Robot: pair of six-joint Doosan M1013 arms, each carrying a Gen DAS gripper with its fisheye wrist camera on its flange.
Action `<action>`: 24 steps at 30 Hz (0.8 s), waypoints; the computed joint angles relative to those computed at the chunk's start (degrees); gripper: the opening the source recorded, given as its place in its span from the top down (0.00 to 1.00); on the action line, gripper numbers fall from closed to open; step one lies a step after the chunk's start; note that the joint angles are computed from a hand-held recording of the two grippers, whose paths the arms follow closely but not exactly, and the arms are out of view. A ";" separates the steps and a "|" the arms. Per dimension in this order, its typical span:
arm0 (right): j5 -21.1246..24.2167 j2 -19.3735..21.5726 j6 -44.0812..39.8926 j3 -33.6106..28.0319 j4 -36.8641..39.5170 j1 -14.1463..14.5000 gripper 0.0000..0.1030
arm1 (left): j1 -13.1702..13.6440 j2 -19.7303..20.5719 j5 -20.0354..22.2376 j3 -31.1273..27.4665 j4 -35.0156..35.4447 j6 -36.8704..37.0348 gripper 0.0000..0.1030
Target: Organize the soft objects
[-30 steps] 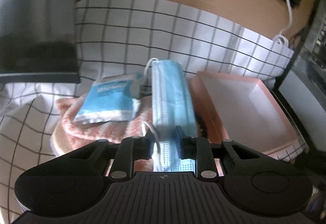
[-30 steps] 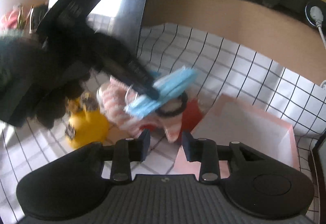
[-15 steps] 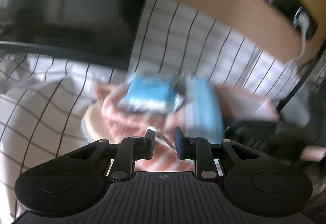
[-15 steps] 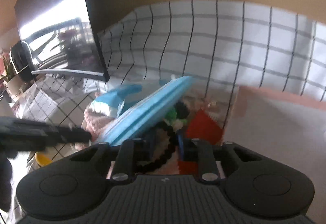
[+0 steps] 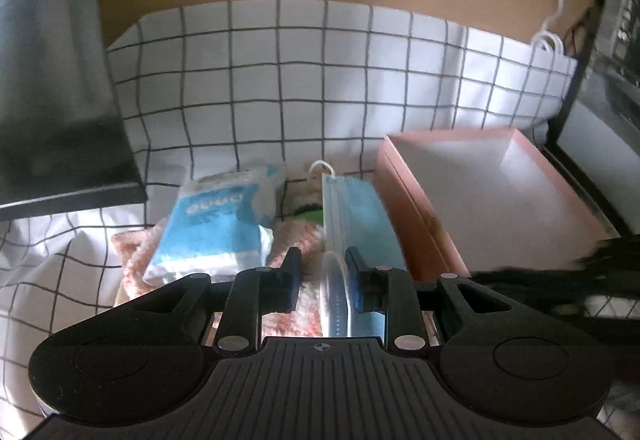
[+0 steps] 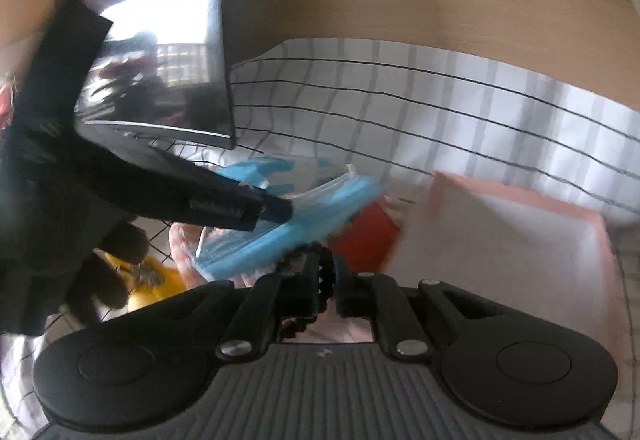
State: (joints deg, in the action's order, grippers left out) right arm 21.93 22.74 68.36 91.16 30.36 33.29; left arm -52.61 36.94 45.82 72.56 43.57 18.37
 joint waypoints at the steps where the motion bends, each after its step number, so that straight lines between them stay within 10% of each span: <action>1: 0.18 -1.12 -0.47 1.28 1.16 -0.49 0.93 | 0.01 -0.04 -0.55 -0.04 -0.50 0.70 0.73; 8: 2.52 -6.40 7.41 9.27 -5.97 -2.45 0.93 | 1.28 -2.11 -10.54 2.57 -1.84 -7.57 0.69; 12: 2.97 -7.51 21.05 12.71 -20.32 -2.41 0.92 | 0.67 0.19 -3.51 -1.93 -5.37 -2.71 0.69; 24: -0.43 -8.30 21.26 15.93 -19.42 -2.18 0.58 | -0.02 6.60 7.72 -11.65 -7.10 5.15 0.68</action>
